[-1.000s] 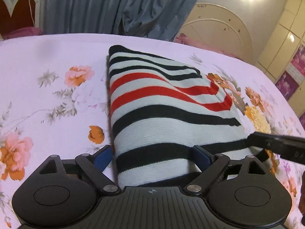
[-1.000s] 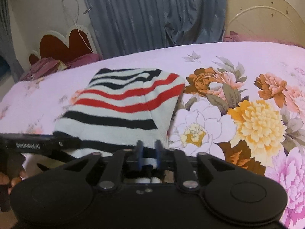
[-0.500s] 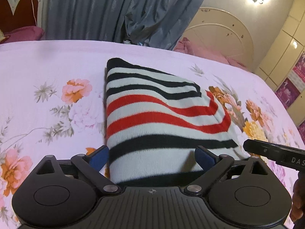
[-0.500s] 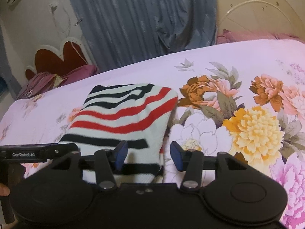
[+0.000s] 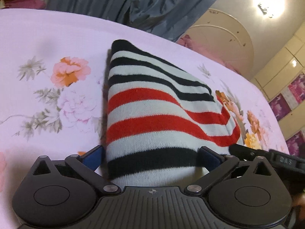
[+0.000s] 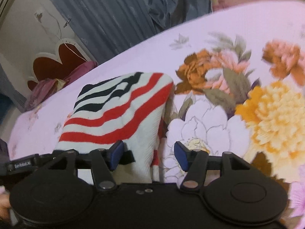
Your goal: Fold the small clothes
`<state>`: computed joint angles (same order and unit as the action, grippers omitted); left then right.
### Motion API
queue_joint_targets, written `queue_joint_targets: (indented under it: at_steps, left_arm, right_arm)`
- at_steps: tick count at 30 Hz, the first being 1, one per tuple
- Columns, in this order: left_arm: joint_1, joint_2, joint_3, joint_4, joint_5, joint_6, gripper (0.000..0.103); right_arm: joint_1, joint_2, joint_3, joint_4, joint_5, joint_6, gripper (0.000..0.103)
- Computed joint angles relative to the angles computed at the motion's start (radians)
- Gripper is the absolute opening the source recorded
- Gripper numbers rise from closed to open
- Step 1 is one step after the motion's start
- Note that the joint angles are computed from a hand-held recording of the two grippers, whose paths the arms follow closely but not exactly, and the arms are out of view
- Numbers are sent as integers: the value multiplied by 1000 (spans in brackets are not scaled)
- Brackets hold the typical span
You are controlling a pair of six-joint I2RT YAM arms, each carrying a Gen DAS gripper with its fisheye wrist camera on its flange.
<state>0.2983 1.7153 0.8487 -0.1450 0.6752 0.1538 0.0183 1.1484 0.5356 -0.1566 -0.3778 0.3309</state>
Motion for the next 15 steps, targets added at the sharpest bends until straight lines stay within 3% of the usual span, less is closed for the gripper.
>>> queue_joint_targets:
  at_steps: [3,7,11,15]
  left_arm:
    - [-2,19,19,-23,35,17,102]
    - [-6,16,19,-21,43,15,101]
    - [4,10,11,-5,48,-1,83]
    - [23,-20,2,-12,67,22,65]
  right_arm:
    - [-46,83,-17,104,-123,56,58]
    - [-41,154,-19,192,-183,86,54]
    - [-19,176,-15,226,-177,108,38]
    - [-2,110,-40,227,-149,130,32]
